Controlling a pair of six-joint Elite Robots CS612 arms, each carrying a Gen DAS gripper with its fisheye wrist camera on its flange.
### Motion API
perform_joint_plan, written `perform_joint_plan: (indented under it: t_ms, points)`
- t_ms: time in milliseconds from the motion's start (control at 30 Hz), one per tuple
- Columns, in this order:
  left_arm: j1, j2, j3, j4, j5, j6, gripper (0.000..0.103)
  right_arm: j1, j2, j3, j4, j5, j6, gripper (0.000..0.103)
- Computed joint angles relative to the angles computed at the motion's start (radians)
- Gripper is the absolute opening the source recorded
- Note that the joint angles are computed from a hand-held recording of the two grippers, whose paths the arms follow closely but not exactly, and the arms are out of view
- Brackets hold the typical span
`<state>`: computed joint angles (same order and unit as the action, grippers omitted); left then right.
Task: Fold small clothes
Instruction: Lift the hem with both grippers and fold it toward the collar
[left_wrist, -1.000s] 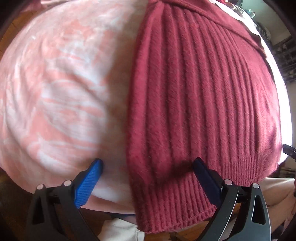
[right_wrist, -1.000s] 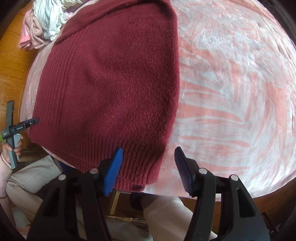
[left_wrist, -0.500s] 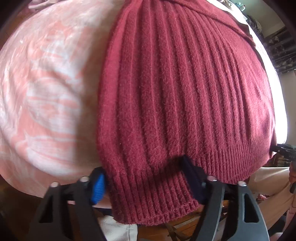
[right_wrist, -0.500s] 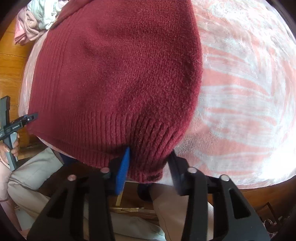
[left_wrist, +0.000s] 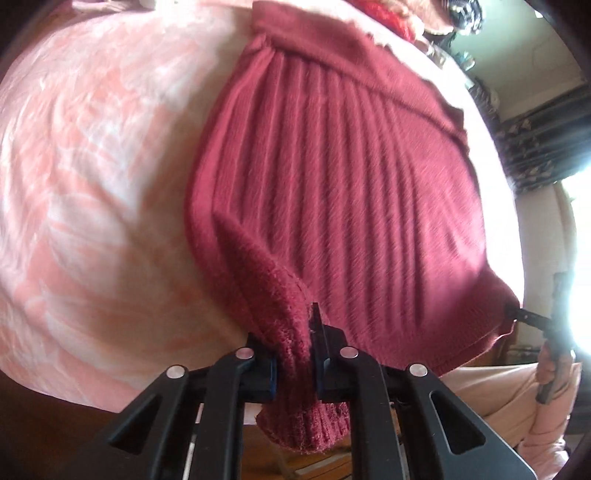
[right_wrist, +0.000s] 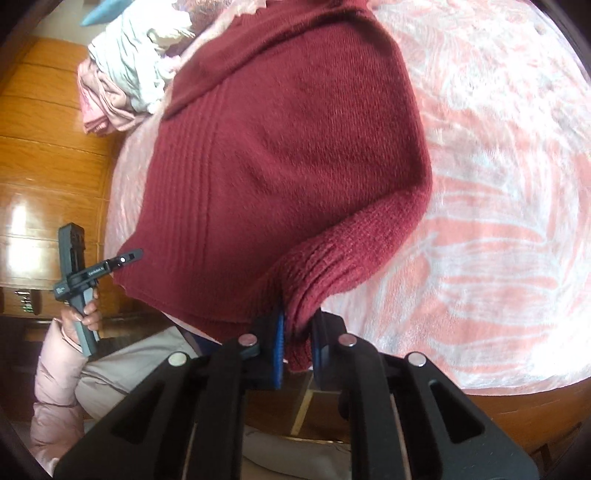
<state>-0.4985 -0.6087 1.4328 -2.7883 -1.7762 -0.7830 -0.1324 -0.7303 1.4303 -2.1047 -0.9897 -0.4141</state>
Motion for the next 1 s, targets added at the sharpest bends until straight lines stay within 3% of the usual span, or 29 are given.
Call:
perform_joint_plan:
  t_ms: [200, 300, 500, 733, 867, 1000]
  points:
    - [0.028, -0.008, -0.021, -0.120, 0.015, -0.036, 0.013, -0.005, 0.021, -0.089, -0.024, 0.064, 0.041, 0.010]
    - [0.029, 0.026, -0.105, -0.100, 0.057, -0.052, 0.013, 0.008, 0.056, -0.174, -0.019, 0.052, 0.083, 0.010]
    - [0.052, 0.115, -0.292, 0.008, 0.086, -0.055, 0.013, 0.047, 0.172, -0.389, 0.030, -0.005, 0.166, 0.010]
    - [0.090, 0.231, -0.488, 0.112, 0.081, -0.078, 0.014, 0.075, 0.348, -0.683, 0.151, -0.058, 0.222, 0.010]
    - [0.101, 0.320, -0.651, 0.222, 0.076, -0.058, 0.014, 0.077, 0.442, -0.839, 0.235, -0.061, 0.261, 0.011]
    - [0.117, 0.400, -0.800, 0.314, 0.035, -0.077, 0.018, 0.072, 0.499, -0.932, 0.294, -0.067, 0.280, 0.014]
